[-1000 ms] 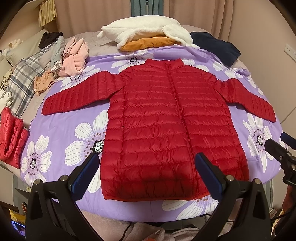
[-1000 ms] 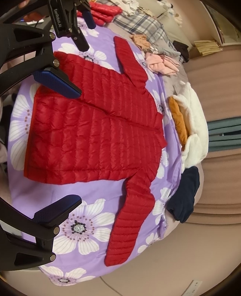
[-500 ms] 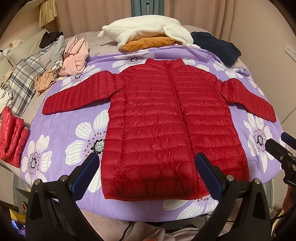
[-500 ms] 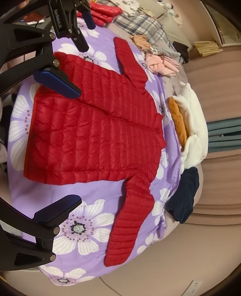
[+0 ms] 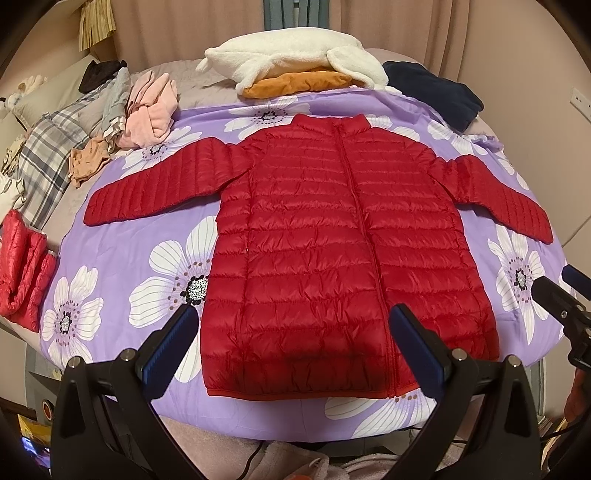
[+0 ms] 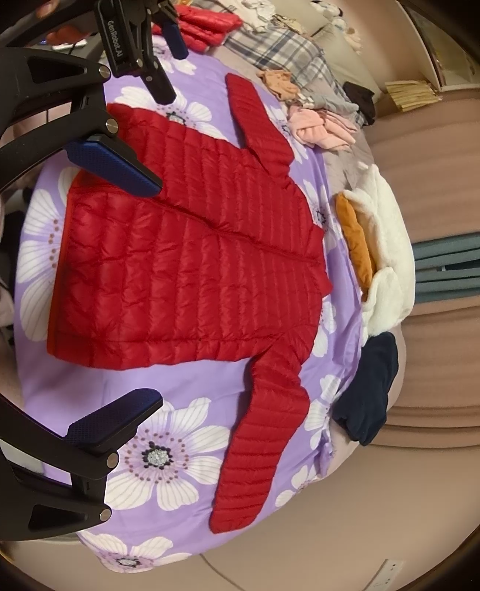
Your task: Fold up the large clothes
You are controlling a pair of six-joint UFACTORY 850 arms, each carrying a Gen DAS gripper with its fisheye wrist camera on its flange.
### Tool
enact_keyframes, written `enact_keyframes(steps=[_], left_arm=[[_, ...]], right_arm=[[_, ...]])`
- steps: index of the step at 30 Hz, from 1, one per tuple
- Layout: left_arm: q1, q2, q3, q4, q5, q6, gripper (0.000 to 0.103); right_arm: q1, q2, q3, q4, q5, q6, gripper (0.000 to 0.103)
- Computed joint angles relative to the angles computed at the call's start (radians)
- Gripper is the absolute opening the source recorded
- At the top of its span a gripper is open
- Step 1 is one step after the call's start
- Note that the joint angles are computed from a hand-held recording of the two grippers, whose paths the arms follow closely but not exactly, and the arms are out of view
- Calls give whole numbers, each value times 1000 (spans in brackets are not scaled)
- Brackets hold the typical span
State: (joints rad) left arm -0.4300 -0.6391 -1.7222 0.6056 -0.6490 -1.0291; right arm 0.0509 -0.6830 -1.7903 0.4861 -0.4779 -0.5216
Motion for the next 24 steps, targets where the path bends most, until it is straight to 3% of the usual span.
enact_keyframes(steps=[3, 9, 12, 16, 19, 24], left_arm=[[15, -4, -2, -44, 25, 4, 103], [63, -15, 2, -198, 114, 6, 103], [78, -13, 16, -213, 152, -20, 103], [116, 2, 69, -366, 279, 28, 103], [137, -10, 65, -526, 312, 157, 103], [151, -24, 56, -670, 359, 292, 103]], right_arm=[[-17, -11, -6, 119, -23, -88, 102], [-91, -84, -68, 454, -177, -295, 102], [-125, -135, -121, 530, -227, -304, 102], [-169, -256, -275, 491, -224, -108, 102], [-202, -344, -384, 446, -200, 52, 102], [-249, -456, -528, 410, -217, 237, 102]])
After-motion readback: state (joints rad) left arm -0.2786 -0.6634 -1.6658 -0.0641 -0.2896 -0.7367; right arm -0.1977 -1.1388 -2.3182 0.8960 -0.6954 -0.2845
